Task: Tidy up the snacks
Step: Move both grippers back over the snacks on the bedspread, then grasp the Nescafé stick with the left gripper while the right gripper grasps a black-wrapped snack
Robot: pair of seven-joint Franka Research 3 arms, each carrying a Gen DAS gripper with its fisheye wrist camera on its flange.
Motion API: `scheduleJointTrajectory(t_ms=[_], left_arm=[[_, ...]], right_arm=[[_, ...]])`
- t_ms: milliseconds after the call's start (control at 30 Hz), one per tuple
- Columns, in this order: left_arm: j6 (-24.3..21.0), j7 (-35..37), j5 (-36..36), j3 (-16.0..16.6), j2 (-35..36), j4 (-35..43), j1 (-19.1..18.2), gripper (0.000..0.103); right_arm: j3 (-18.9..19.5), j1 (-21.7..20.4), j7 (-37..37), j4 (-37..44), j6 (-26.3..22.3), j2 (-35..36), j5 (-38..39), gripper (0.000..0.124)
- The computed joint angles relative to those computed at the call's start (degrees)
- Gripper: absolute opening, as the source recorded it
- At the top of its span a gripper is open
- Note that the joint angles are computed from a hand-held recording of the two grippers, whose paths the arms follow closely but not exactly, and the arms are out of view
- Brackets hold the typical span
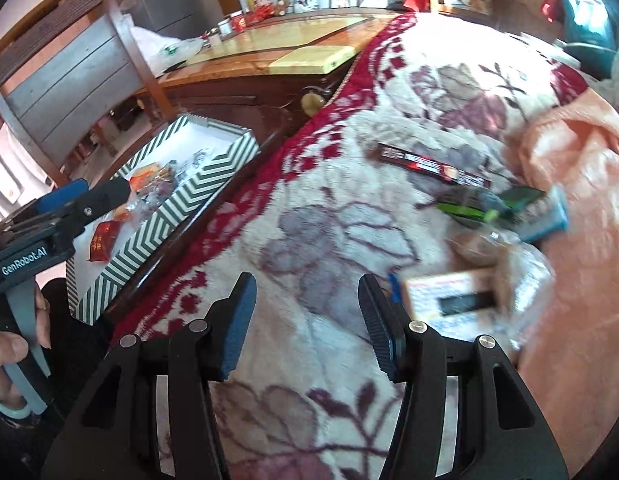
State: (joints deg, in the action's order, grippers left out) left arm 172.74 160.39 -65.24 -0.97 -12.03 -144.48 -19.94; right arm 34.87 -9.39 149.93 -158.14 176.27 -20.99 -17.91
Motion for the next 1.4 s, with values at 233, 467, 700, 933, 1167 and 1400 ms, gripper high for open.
scheduleJointTrajectory(t_ms=[233, 467, 700, 933, 1167, 1400], left_arm=[[0.15, -2.36, 3.2, -1.46, -0.61, -1.61, -2.49, 0.097], [-0.78, -6.96, 9.1, -2.42, 0.39, -2.08, -4.16, 0.097], [-3.47, -7.98, 10.82, -3.5, 3.49, 0.73, -4.27, 0.097], [-7.74, -2.88, 9.07, -7.41, 8.35, 6.4, -1.47, 0.097], [-12.96, 1.05, 13.93, -12.5, 16.52, 16.28, 2.75, 0.097], [-13.49, -2.29, 29.47, -16.12, 27.78, 26.7, 3.47, 0.097]], right_arm=[[-4.73, 4.39, -0.93, -6.7, -0.52, -6.55, 4.74, 0.053], [-6.48, 5.95, -2.46, -11.34, -0.61, -10.34, 9.91, 0.053], [-6.82, 5.98, -4.82, -12.46, 0.85, -9.67, 13.13, 0.053], [-7.91, 6.51, -7.38, -13.44, 3.05, -8.05, 16.22, 0.053], [-9.28, 6.5, -11.2, -13.22, 4.85, -5.84, 19.02, 0.053], [-17.21, 12.84, -16.45, -14.0, 9.82, -1.91, 24.05, 0.053]])
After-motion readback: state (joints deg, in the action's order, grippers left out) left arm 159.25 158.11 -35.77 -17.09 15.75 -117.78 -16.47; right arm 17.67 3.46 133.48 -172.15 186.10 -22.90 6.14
